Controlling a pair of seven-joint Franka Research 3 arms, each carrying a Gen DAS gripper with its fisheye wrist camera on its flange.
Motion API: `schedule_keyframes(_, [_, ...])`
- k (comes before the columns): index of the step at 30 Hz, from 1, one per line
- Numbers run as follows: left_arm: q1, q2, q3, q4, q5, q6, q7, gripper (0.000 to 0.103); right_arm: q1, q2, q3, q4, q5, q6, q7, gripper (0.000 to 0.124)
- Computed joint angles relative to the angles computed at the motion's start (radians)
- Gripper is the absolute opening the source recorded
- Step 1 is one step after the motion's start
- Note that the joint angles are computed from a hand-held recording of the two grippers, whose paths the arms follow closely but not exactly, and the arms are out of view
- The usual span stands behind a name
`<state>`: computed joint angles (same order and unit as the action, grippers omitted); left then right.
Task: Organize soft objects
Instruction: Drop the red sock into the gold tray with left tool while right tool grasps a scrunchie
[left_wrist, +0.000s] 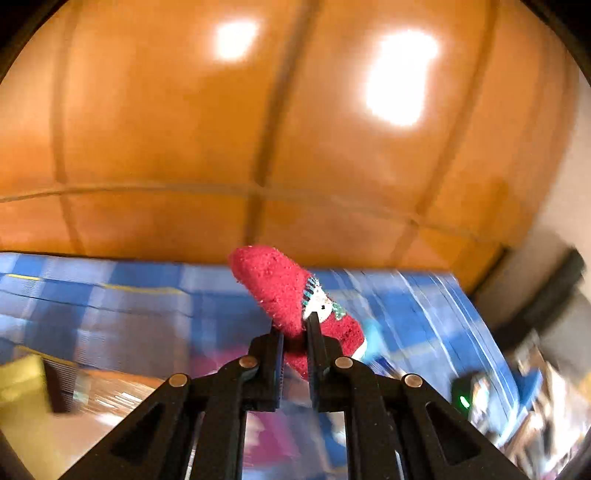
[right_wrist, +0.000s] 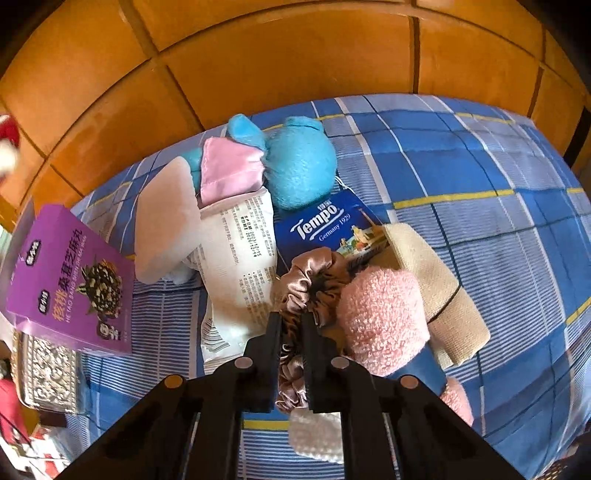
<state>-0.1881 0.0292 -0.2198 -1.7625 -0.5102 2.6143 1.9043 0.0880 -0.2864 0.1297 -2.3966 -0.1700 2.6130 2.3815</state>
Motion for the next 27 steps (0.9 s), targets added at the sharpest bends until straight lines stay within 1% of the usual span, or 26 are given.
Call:
schedule_keyframes(3, [0.041, -0.031, 0.041, -0.048, 0.071, 0.063, -0.049, 0.01, -0.007, 0.001, 0.014, 0.006, -0.04, -0.018, 0.012, 0.009])
schedule_keyframes(7, [0.096, -0.125, 0.105, -0.199, 0.112, 0.126, -0.086, 0.01, 0.003, 0.012, 0.016, 0.02, -0.065, -0.041, 0.009, 0.009])
schedule_keyframes(9, [0.12, -0.155, 0.14, -0.255, 0.131, 0.133, -0.111, 0.01, 0.015, 0.018, 0.005, 0.023, -0.046, -0.044, -0.007, 0.009])
schedule_keyframes(12, [0.173, -0.203, 0.186, -0.366, 0.198, 0.155, -0.185, 0.01, 0.025, 0.022, 0.001, 0.025, -0.032, -0.049, -0.015, 0.009])
schedule_keyframes(14, [0.195, -0.22, 0.204, -0.422, 0.239, 0.165, -0.225, 0.01, 0.022, 0.025, 0.006, 0.029, -0.049, -0.057, -0.005, 0.009])
schedule_keyframes(15, [0.204, -0.213, 0.214, -0.427, 0.253, 0.161, -0.234, 0.01, 0.021, 0.025, 0.009, 0.029, -0.06, -0.059, 0.002, 0.009])
schedule_keyframes(16, [0.211, -0.229, 0.226, -0.467, 0.259, 0.161, -0.23, 0.01, 0.019, 0.025, 0.013, 0.03, -0.073, -0.061, 0.011, 0.009])
schedule_keyframes(19, [0.214, -0.257, 0.24, -0.544, 0.284, 0.174, -0.231, 0.011, 0.017, 0.02, 0.022, 0.028, -0.112, -0.059, 0.038, 0.009])
schedule_keyframes(21, [0.201, -0.278, 0.255, -0.588, 0.275, 0.177, -0.204, 0.013, 0.018, 0.004, 0.023, 0.015, -0.12, -0.035, 0.053, 0.008])
schedule_keyframes(23, [0.187, -0.292, 0.254, -0.622, 0.281, 0.191, -0.199, 0.016, 0.018, -0.017, 0.026, -0.002, -0.117, -0.003, 0.068, 0.008])
schedule_keyframes(25, [0.173, -0.315, 0.264, -0.656, 0.278, 0.194, -0.181, 0.024, 0.019, -0.03, 0.027, -0.009, -0.101, 0.021, 0.07, 0.008])
schedule_keyframes(27, [0.155, -0.341, 0.277, -0.687, 0.275, 0.192, -0.153, 0.035, 0.023, -0.039, 0.025, -0.002, -0.072, 0.032, 0.06, 0.008])
